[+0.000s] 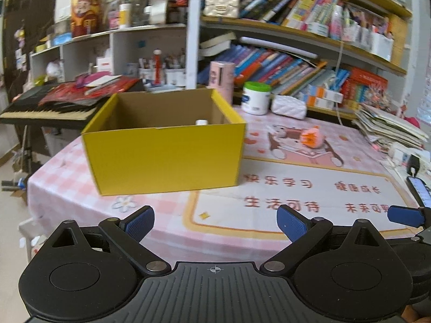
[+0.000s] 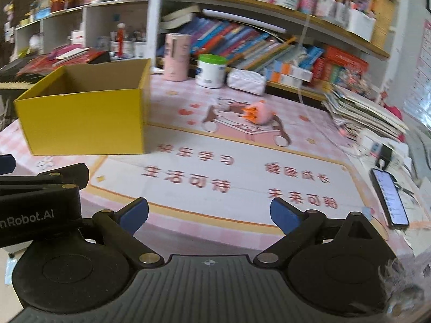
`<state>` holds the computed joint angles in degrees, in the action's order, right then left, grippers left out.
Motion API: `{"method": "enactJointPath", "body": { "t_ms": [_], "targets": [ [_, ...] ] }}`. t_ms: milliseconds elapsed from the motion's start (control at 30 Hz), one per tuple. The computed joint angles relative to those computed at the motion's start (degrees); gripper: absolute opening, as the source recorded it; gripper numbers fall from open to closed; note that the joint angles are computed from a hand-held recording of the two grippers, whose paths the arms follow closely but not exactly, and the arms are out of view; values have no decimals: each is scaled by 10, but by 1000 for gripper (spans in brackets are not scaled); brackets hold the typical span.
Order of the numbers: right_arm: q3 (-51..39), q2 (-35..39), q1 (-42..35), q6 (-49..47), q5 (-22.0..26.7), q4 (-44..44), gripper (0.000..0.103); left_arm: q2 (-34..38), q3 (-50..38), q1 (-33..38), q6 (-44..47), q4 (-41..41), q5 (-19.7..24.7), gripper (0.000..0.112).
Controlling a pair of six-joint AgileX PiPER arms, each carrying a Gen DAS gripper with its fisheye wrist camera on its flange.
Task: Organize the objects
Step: 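Lift both tools out of the box and back away from it, then move both tools toward the pink plush pig and small white card box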
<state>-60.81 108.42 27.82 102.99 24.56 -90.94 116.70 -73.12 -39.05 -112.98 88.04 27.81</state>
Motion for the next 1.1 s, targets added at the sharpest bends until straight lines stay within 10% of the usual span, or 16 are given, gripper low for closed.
{"method": "enactJointPath", "body": {
  "t_ms": [567, 1100],
  "targets": [
    [-85, 52, -125, -127, -92, 60, 98, 134, -250, -9, 255, -223, 35, 99],
    [-289, 165, -215, -782, -135, 627, 98, 337, -651, -10, 478, -416, 182, 99]
  ]
}}
